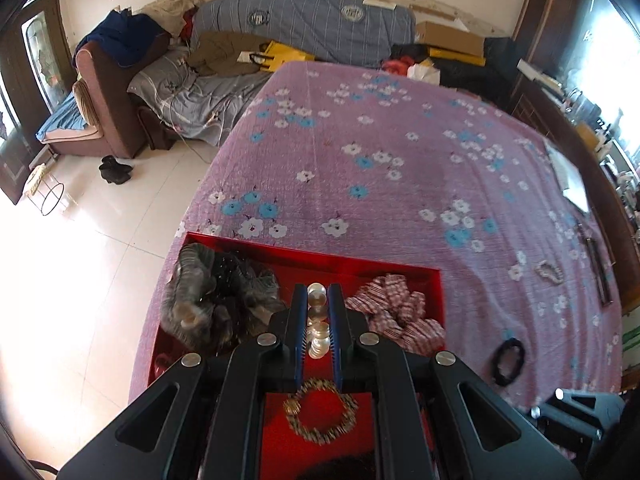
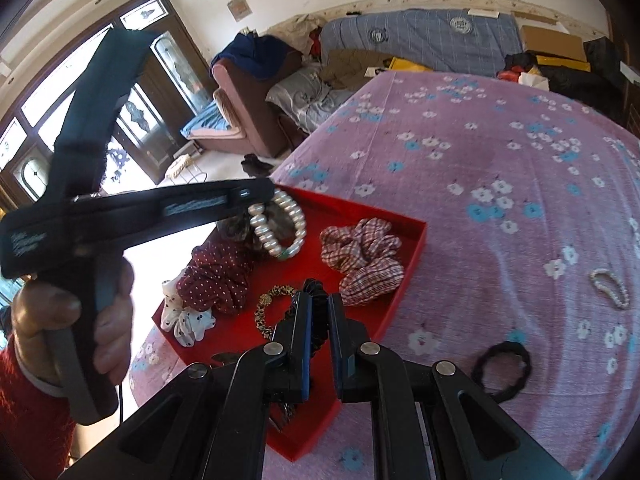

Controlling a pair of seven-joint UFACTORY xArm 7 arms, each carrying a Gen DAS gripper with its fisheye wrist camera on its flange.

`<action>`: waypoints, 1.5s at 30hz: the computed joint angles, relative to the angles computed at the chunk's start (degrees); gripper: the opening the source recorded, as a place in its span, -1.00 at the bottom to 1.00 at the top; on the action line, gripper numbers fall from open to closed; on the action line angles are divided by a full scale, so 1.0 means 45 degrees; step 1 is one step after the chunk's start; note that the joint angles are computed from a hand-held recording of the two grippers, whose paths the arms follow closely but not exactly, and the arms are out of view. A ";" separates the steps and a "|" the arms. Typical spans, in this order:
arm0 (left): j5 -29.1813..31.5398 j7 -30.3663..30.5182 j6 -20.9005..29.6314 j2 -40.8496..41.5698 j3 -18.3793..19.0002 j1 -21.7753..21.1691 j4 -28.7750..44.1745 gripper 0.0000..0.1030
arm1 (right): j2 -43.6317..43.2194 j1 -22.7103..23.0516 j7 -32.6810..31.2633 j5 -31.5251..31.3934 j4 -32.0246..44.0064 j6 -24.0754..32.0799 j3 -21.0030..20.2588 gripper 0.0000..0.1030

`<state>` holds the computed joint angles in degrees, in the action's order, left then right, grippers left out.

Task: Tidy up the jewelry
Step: 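Carry both bracelets into the red tray and open both tools, then move both tools to the black hair tie and small pearl bracelet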

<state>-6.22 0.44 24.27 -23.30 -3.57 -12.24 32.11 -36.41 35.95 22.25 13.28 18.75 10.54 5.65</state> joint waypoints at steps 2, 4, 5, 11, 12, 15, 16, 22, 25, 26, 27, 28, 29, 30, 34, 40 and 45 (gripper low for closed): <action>0.0214 -0.0124 -0.0258 0.0577 -0.0125 0.0132 0.0174 -0.82 | 0.0586 0.0154 -0.0130 0.0049 0.0175 -0.0135 -0.0128 -0.81; 0.0572 -0.0343 -0.0487 0.1060 -0.0292 0.0327 0.0333 -0.82 | 0.1182 0.0183 -0.0201 0.0076 0.0380 -0.0189 -0.0123 -0.81; 0.0812 -0.0493 -0.0585 0.1247 -0.0396 0.0439 0.0399 -0.82 | 0.1362 0.0153 -0.0212 0.0083 0.0442 -0.0183 -0.0083 -0.81; 0.2564 -0.1636 -0.1008 0.1949 -0.0959 0.0970 0.0651 -0.82 | 0.2180 -0.0083 -0.0393 0.0130 0.0644 -0.0184 0.0009 -0.81; 0.2768 -0.1792 -0.1028 0.2060 -0.0991 0.1000 0.0711 -0.82 | 0.2226 -0.0119 -0.0408 0.0145 0.0644 -0.0166 0.0035 -0.81; 0.3085 -0.2146 -0.1069 0.2300 -0.0968 0.0985 0.0844 -0.82 | 0.2476 -0.0082 -0.0611 0.0306 0.0690 -0.0226 -0.0102 -0.81; 0.3137 -0.2211 -0.1062 0.2332 -0.0934 0.0964 0.0869 -0.81 | 0.2552 -0.0069 -0.0668 0.0362 0.0698 -0.0257 -0.0121 -0.81; 0.3511 -0.2728 -0.1061 0.2241 -0.0921 0.0961 0.0799 -0.81 | 0.2813 0.0094 -0.1117 0.0696 0.0781 -0.0332 -0.0235 -0.80; 0.3634 -0.2922 -0.1013 0.1959 -0.0922 0.0970 0.0668 -0.81 | 0.2778 0.0238 -0.1281 0.0884 0.0750 -0.0440 -0.0256 -0.78; 0.3623 -0.2937 -0.0964 0.1842 -0.0905 0.0961 0.0633 -0.80 | 0.2788 0.0307 -0.1344 0.0954 0.0761 -0.0477 -0.0299 -0.78; 0.3678 -0.3020 -0.0910 0.1703 -0.0930 0.0998 0.0596 -0.74 | 0.2770 0.0396 -0.1422 0.1036 0.0774 -0.0490 -0.0359 -0.78; 0.3806 -0.3175 -0.0858 0.1546 -0.1001 0.1079 0.0558 -0.63 | 0.2813 0.0367 -0.1448 0.1040 0.0815 -0.0505 -0.0339 -0.77; 0.3937 -0.3328 -0.0825 0.1400 -0.1071 0.1156 0.0519 -0.57 | 0.2771 0.0249 -0.1395 0.0975 0.0817 -0.0491 -0.0214 -0.70; 0.4081 -0.3480 -0.0819 0.1205 -0.1141 0.1236 0.0442 -0.48 | 0.2701 0.0199 -0.1359 0.0947 0.0794 -0.0510 -0.0141 -0.63; 0.4691 -0.4026 -0.0590 0.0316 -0.1500 0.1527 0.0166 -0.38 | 0.2262 0.0160 -0.1157 0.0848 0.0621 -0.0612 0.0062 -0.34; 0.5326 -0.4760 0.0169 -0.1038 -0.2083 0.1674 -0.0150 -0.29 | 0.1102 0.0181 -0.0707 0.0527 0.0070 -0.0454 0.0196 -0.34; 0.5387 -0.5278 0.0884 -0.2188 -0.2484 0.1432 -0.0412 -0.21 | -0.0481 0.0155 -0.0231 0.0222 -0.0721 0.0066 0.0303 -0.34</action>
<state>18.02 -23.31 28.25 -33.15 -14.75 -5.80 30.26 -38.57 36.64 21.21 14.28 15.51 10.84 7.01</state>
